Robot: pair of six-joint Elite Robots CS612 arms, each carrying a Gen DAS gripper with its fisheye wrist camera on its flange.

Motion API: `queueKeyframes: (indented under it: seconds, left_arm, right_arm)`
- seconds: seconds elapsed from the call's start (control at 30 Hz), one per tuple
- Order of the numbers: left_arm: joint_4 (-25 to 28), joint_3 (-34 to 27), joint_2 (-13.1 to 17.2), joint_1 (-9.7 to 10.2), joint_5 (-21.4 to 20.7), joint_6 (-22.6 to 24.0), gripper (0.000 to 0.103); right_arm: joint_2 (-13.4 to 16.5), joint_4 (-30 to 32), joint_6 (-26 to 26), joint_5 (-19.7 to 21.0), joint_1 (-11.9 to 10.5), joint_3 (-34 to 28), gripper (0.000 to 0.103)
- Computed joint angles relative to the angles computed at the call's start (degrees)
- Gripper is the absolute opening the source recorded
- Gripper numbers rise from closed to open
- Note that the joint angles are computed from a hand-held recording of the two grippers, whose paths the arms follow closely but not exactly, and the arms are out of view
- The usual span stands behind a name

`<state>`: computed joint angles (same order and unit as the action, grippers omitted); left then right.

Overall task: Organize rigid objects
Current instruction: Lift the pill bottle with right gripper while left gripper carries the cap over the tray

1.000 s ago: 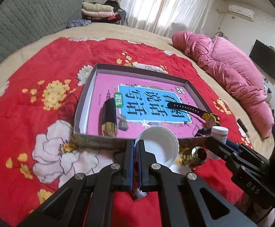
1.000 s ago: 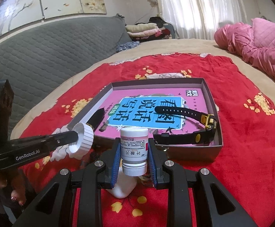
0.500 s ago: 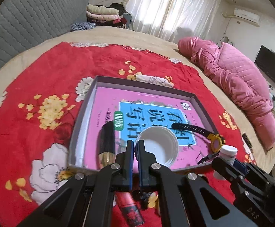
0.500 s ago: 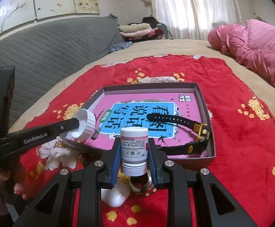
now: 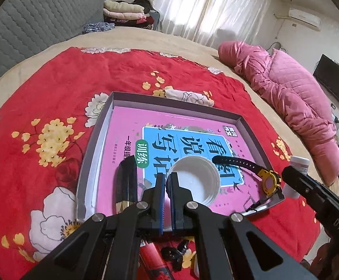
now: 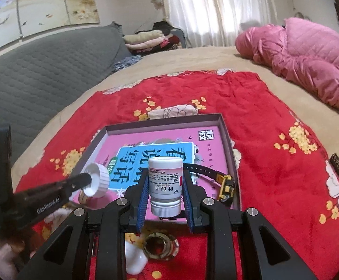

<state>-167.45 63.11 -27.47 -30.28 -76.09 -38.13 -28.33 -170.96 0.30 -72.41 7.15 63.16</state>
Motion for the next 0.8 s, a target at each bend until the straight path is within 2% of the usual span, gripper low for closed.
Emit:
queueKeyframes:
  seconds: [0.2,0.8]
  left_arm:
    - [-0.8,-0.35,0.49,0.32,-1.14,0.7,0.004]
    - [-0.41,-3.06,2.47,1.19,-5.69,2.4,0.004]
  right_arm:
    - [0.42,2.09,0.46,-1.79,0.65,-2.1,0.027]
    - [2.5,8.73,0.01,-3.69,1.48,-6.97,0.027]
